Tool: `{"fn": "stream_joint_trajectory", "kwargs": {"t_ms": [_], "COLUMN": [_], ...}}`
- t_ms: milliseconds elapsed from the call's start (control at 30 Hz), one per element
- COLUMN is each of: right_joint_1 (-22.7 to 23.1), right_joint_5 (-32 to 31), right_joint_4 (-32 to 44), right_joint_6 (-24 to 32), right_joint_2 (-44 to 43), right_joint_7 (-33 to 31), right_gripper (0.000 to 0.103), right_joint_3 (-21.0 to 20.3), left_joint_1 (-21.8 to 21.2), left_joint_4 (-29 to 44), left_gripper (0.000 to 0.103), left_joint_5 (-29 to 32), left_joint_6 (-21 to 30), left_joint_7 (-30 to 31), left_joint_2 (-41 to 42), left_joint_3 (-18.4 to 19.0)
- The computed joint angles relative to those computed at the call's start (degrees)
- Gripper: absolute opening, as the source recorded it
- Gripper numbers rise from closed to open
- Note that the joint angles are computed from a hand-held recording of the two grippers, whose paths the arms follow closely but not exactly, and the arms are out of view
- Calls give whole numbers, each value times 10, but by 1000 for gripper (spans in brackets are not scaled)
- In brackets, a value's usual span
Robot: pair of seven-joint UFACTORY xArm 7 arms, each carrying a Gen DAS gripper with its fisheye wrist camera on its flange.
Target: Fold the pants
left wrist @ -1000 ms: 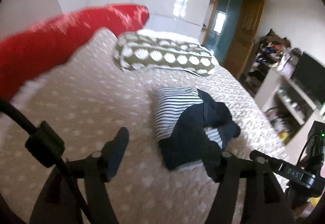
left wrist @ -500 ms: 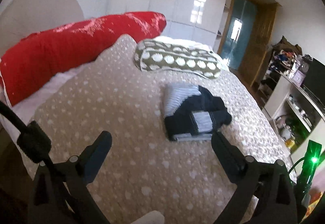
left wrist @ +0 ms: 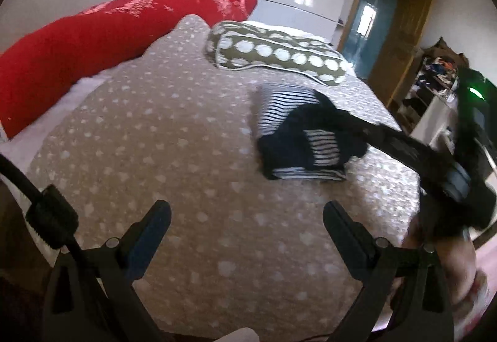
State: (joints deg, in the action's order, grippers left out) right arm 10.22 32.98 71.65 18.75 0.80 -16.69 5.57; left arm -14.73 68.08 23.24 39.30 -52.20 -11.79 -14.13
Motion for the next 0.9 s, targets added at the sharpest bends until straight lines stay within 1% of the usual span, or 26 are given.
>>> {"fn": "stream_joint_trajectory", "kwargs": {"t_ms": [33,100,133,167,200,233,267,333,367,400,433,467,500,533,600,667,733,800,833,900], "right_joint_1": [0,7,-2,-9,0,-15,-19,-28,-47,-44,-17,-13,-32,-31,-25,-20,-22,-42,-60,-83], "right_joint_5": [-20,-99,-109,-96,-75,-73,-64,-20,-14,-32,-47,-38,-5,20,10,-26,-88,-176,-229,-303], "right_joint_4": [19,49,53,41,20,13,12,4,-2,-8,-18,-31,-48,-66,-107,-145,-172,-198,-209,-217], "right_joint_6": [15,58,75,68,39,33,39,58,65,75,79,82,77,66,40,14,-4,-13,-13,-10], "right_joint_2": [20,60,73,73,64,59,54,37,29,23,15,7,-6,-23,-58,-91,-113,-134,-142,-148], "right_joint_7": [23,103,117,106,84,80,76,57,57,79,97,95,74,56,57,71,112,177,220,280], "right_gripper": [47,47,45,44,44,44,45,49,58,71,72,72,72,72,72,72,75,75,75,75], "right_joint_3": [-1,-14,-6,2,-3,13,14,15,30,21,-11,-21,-6,-9,-14,-16,-12,4,18,35], "left_joint_1": [3,5,7,9,11,12,12,11,12,12,12,12,12,12,8,-2,-13,-24,-30,-43], "left_joint_4": [-2,-7,-10,-12,-14,-15,-16,-16,-16,-15,-14,-14,-13,-12,-10,-4,5,15,21,33], "left_gripper": [98,98,98,98,98,98,98,98,98,98,98,98,98,98,98,98,98,98,98,98], "left_joint_5": [5,6,5,5,5,4,-1,-7,-6,-3,2,5,13,24,28,16,-2,-17,-26,-53], "left_joint_6": [3,5,3,1,0,-2,-4,-7,-8,-7,-7,-7,-9,-10,-16,-17,-14,-6,-1,7], "left_joint_7": [-3,-4,-3,-3,-4,-3,-1,5,6,6,6,4,1,-3,4,21,41,59,69,101], "left_joint_2": [-2,-6,-8,-10,-10,-9,-8,-6,-6,-6,-6,-6,-7,-6,-1,9,23,37,45,62], "left_joint_3": [0,3,5,6,6,7,8,9,8,6,4,2,-1,-6,-7,-6,-4,-2,-1,4]}}
